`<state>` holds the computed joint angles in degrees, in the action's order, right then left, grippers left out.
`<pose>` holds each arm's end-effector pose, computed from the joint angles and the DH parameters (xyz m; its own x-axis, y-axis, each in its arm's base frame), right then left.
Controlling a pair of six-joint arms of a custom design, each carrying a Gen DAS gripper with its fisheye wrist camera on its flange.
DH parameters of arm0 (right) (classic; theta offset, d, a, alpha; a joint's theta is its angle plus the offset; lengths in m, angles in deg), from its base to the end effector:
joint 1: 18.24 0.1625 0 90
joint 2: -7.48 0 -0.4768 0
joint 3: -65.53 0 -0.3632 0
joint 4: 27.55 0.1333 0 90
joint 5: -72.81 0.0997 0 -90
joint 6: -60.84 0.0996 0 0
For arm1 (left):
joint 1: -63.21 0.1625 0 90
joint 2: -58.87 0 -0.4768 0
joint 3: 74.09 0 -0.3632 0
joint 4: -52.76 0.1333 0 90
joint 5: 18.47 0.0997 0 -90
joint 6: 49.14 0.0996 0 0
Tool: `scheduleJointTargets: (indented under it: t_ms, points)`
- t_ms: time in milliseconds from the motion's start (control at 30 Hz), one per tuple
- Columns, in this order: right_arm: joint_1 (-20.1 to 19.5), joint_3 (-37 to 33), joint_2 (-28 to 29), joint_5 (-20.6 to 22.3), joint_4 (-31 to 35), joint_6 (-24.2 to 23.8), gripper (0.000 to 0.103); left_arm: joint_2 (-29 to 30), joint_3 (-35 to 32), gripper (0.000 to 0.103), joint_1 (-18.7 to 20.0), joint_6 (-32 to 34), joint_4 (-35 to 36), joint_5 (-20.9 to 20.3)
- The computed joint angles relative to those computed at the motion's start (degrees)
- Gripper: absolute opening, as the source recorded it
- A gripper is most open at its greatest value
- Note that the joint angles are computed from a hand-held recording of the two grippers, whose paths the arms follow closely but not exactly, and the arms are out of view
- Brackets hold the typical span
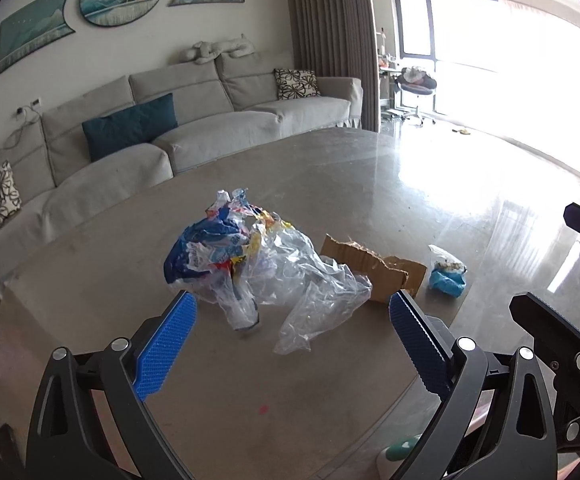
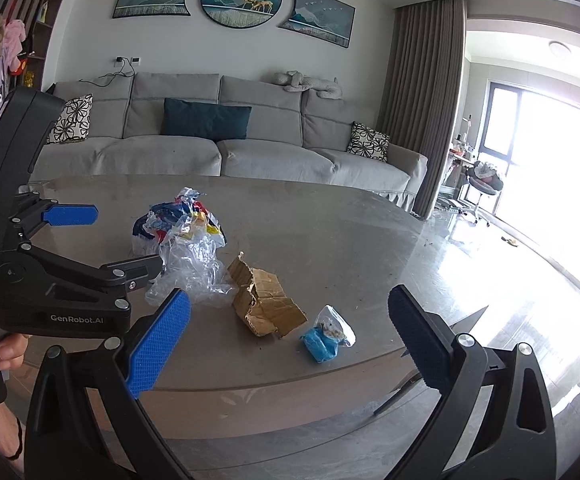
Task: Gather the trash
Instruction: 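Move both grippers back toward the coffee table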
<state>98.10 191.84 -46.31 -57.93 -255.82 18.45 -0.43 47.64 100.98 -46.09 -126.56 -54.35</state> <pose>0.2833 -0.4182 0.2607 -0.5736 -0.1026 0.8127 -0.7704 0.4047 -0.4927 -0.2854 -0.4919 0.2435 -0.6102 0.2676 -0.7457 0.7385 0.5328 -0.4132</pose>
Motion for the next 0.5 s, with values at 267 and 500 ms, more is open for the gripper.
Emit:
scheduleJointTargets:
  t_ms: [267,500]
  points:
    - [-2.52,0.52,0.6,-0.41,-0.62,-0.6,0.098,4.98,-3.67,0.097,3.1,-1.34,1.31,-2.86]
    - [-4.84,1.38,0.86,0.0,-0.85,-0.09,0.098,7.46,-7.17,0.097,6.31,-3.98,6.67,-4.55]
